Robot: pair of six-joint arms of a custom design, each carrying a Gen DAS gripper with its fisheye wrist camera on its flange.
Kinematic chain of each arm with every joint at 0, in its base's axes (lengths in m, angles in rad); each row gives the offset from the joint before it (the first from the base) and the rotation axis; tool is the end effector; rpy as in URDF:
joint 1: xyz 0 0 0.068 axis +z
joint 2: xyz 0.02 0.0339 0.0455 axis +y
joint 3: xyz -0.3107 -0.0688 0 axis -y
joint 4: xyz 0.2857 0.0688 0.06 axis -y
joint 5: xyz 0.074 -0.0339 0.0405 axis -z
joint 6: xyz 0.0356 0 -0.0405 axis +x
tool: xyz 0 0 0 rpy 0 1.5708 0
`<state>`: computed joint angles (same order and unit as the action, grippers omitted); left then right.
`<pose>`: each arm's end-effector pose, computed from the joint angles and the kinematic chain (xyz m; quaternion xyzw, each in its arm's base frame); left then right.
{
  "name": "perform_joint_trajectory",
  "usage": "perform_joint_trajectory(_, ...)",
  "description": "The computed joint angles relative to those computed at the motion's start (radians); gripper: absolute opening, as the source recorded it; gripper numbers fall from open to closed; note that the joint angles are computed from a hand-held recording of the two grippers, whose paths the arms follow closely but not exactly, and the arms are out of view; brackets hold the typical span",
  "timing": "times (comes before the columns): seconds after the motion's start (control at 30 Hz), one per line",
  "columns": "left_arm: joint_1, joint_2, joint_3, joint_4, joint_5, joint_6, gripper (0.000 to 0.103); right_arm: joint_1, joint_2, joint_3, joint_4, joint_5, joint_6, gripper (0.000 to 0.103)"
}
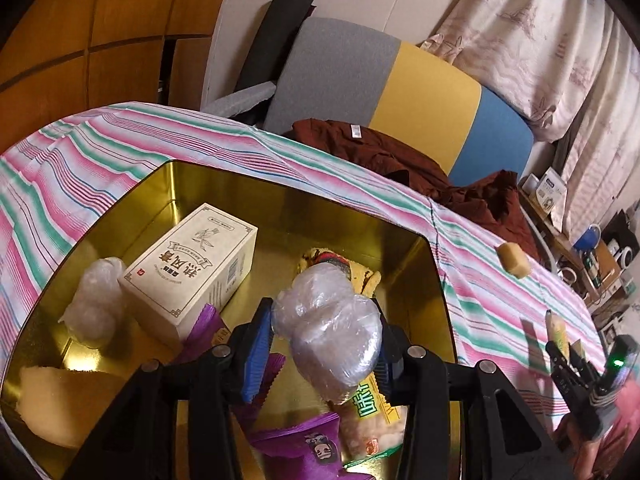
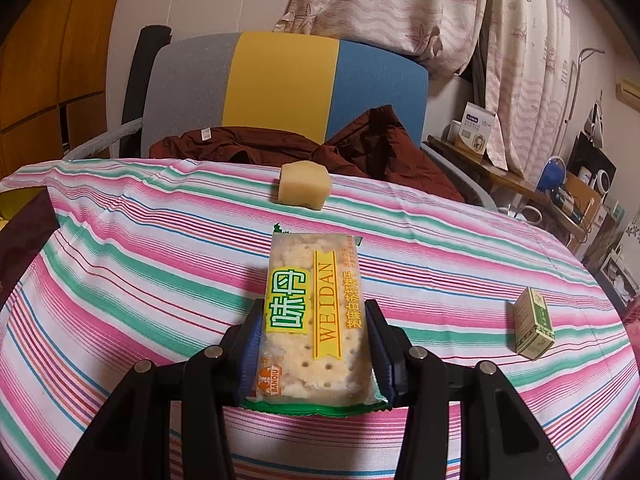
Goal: Organize objects
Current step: 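Carry the plastic bag to the gold tray and open the left tool while the right tool carries the packet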
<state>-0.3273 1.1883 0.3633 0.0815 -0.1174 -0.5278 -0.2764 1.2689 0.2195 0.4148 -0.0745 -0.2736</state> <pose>0.2120 -0.0676 0.1586 -0.1149 0.9071 -0.1175 0.3874 0.2029 -0.0548 0.1274 -0.0156 0.8918 -0.0904 0.4430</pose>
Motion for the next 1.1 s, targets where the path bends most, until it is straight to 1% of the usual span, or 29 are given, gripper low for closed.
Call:
perform_joint_trajectory(0.03,-0.005,0.0,0.002,-0.011,-0.01,-0.004,0.048,0.004,0.0,0.0,0.001,0.005,-0.002,0.047)
perform_joint_trajectory(0.1,-0.006,-0.001,0.005,-0.021,-0.014,-0.011,0.059,0.015,0.001,-0.001,0.002,0.016,-0.006,0.047)
perform_joint_trajectory(0.13,-0.002,-0.009,0.0,-0.021,-0.015,-0.017,0.066,0.021,0.001,-0.001,0.003,0.022,-0.007,0.047)
perform_joint_trajectory(0.17,0.005,-0.021,-0.007,-0.017,-0.012,-0.018,0.07,0.024,0.002,-0.002,0.004,0.026,-0.008,0.047)
perform_joint_trajectory(0.33,0.009,-0.07,-0.032,-0.016,-0.004,-0.017,0.071,0.03,0.003,-0.004,0.01,0.033,-0.011,0.047)
perform_joint_trajectory(0.4,0.008,-0.094,-0.046,-0.013,-0.005,-0.023,0.075,0.031,0.003,-0.004,0.01,0.034,-0.01,0.047)
perform_joint_trajectory(0.43,0.002,-0.105,-0.052,-0.013,-0.012,-0.025,0.08,0.031,0.003,-0.004,0.01,0.034,-0.01,0.047)
perform_joint_trajectory(0.47,-0.01,-0.117,-0.057,-0.016,-0.026,-0.025,0.084,0.03,0.003,-0.004,0.011,0.033,-0.011,0.047)
perform_joint_trajectory(0.53,-0.048,-0.146,-0.073,-0.02,-0.067,-0.021,0.088,0.028,0.001,-0.005,0.012,0.031,-0.011,0.047)
perform_joint_trajectory(0.6,-0.078,-0.169,-0.083,-0.026,-0.096,-0.013,0.09,0.023,-0.016,-0.014,0.017,0.026,-0.011,0.047)
perform_joint_trajectory(0.67,-0.117,-0.185,-0.089,-0.034,-0.133,-0.012,0.094,0.02,-0.044,-0.027,0.02,0.018,-0.01,0.047)
perform_joint_trajectory(0.7,-0.137,-0.196,-0.093,-0.041,-0.15,-0.013,0.095,0.018,-0.061,-0.03,0.011,0.009,-0.014,0.047)
perform_joint_trajectory(0.77,-0.16,-0.215,-0.1,-0.049,-0.16,-0.012,0.096,0.025,-0.087,-0.028,-0.023,-0.001,-0.026,0.047)
perform_joint_trajectory(0.87,-0.179,-0.247,-0.103,-0.073,-0.176,-0.009,0.099,0.075,-0.147,-0.029,-0.093,0.017,-0.049,0.047)
perform_joint_trajectory(0.93,-0.18,-0.278,-0.111,-0.086,-0.184,-0.004,0.101,0.117,-0.214,-0.025,-0.167,0.007,-0.037,0.047)
perform_joint_trajectory(1.0,-0.178,-0.312,-0.121,-0.1,-0.192,-0.005,0.102,0.175,-0.295,-0.017,-0.258,-0.011,0.004,0.047)
perform_joint_trajectory(1.1,-0.159,-0.35,-0.132,-0.127,-0.186,-0.011,0.102,0.307,-0.39,0.012,-0.378,-0.008,0.109,0.047)
